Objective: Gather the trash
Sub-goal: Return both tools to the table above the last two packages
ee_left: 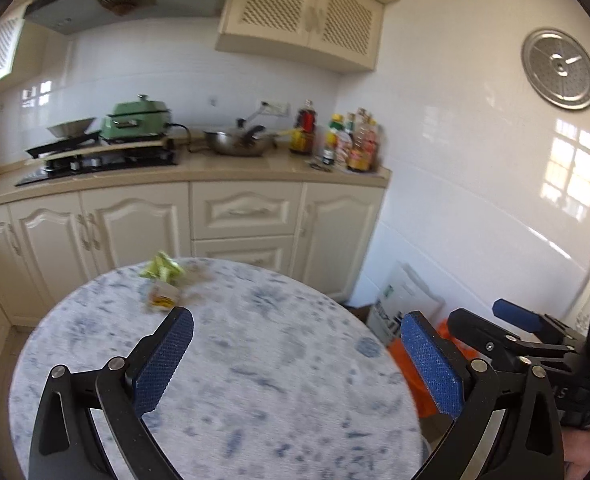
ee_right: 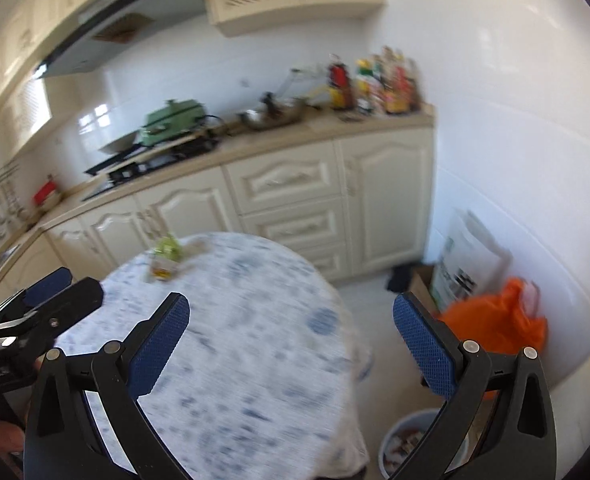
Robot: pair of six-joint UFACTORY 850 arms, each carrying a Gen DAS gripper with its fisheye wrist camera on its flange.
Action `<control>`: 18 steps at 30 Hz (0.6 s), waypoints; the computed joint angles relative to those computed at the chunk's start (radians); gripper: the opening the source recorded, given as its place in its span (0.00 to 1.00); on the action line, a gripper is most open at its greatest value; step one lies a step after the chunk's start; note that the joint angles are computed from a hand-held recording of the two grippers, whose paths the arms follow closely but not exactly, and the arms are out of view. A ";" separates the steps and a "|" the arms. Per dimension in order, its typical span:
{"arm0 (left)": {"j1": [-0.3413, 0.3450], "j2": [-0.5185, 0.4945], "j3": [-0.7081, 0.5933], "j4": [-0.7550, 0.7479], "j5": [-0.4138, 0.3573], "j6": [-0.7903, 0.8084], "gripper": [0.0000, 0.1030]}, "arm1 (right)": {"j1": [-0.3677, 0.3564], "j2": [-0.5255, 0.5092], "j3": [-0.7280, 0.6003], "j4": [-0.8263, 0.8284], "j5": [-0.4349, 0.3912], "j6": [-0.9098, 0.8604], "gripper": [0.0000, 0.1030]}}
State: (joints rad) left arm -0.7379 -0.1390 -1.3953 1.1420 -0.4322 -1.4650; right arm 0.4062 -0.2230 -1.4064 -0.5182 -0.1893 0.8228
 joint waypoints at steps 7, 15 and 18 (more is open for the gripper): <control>0.018 0.110 0.123 0.161 -0.084 -0.204 0.99 | 0.081 -0.078 -0.119 0.019 0.010 -0.079 1.00; 0.049 0.201 0.230 0.223 -0.200 -0.283 0.99 | 0.134 -0.199 -0.271 0.203 -0.028 -0.311 1.00; 0.073 0.208 0.252 0.218 -0.213 -0.291 0.99 | 0.142 -0.263 -0.342 0.298 -0.060 -0.424 1.00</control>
State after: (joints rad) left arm -0.6654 0.0691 -1.1437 1.3604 -0.6451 -1.7558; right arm 0.5479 -0.4856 -1.7485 -0.2204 -0.2489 0.3984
